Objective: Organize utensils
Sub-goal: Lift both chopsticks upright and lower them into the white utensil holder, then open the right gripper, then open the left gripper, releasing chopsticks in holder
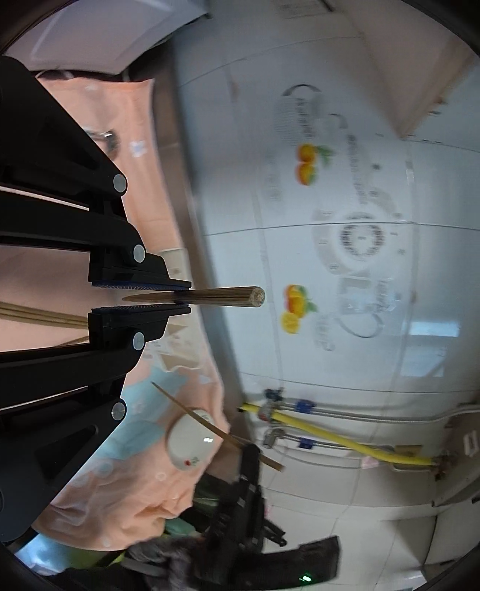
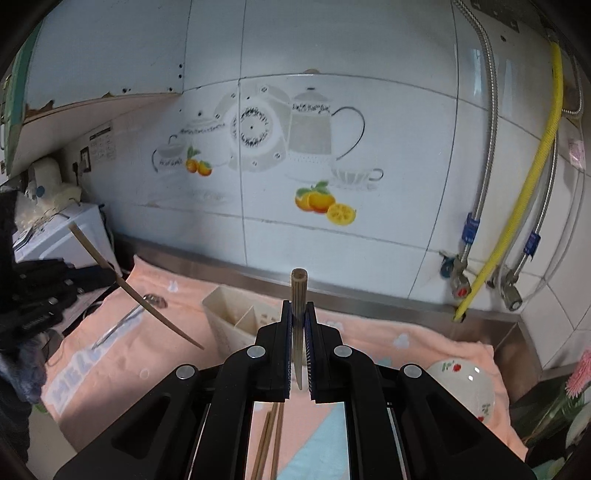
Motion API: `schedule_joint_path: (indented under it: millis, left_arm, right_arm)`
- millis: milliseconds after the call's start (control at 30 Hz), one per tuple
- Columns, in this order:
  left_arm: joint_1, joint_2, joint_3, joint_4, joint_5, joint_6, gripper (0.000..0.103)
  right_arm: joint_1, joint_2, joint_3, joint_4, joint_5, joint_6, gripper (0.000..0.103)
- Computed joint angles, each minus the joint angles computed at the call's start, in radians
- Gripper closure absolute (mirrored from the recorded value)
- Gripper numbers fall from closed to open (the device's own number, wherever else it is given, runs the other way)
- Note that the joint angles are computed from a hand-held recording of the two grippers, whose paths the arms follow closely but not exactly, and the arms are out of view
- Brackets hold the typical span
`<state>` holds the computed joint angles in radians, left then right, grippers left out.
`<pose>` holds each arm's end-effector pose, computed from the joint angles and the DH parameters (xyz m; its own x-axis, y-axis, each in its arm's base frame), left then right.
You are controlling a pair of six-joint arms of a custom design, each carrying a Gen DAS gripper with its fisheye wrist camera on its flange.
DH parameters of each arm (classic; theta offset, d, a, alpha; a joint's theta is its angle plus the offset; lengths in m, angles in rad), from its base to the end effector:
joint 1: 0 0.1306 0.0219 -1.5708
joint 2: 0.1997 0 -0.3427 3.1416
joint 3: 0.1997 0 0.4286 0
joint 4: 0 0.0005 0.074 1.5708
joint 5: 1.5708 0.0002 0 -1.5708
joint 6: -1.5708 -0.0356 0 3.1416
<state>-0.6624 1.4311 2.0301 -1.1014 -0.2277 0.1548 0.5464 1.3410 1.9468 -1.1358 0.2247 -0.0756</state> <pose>0.3923 -0.2964 0.6618 -0.4435 0.1554 -0.8827 0.3793 0.9249 -0.0277 0.3954 0.2306 0.6621 -0.4566 -0.1915 -0.8688 -0.3087 0.9500 -0.0472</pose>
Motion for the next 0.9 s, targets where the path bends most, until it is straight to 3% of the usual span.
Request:
schedule_joint_path:
  millis: [133, 333, 633, 900]
  left_arm:
    - [0.008, 0.071, 0.115, -0.002, -0.027, -0.023, 0.097]
    - [0.050, 0.160, 0.217, -0.017, 0.003, 0.016, 0.097]
    - [0.097, 0.184, 0.193, 0.018, 0.060, 0.094, 0.097]
    - [0.105, 0.220, 0.261, 0.034, 0.054, 0.095, 0.097]
  right_arm:
    - [-0.007, 0.038, 0.040, 0.032, 0.020, 0.000, 0.097]
    - [-0.032, 0.071, 0.047, 0.090, 0.011, -0.034, 0.097]
    - [-0.057, 0.103, -0.001, 0.099, -0.023, -0.055, 0.097]
    - [-0.067, 0.109, -0.035, 0.084, -0.039, -0.060, 0.097]
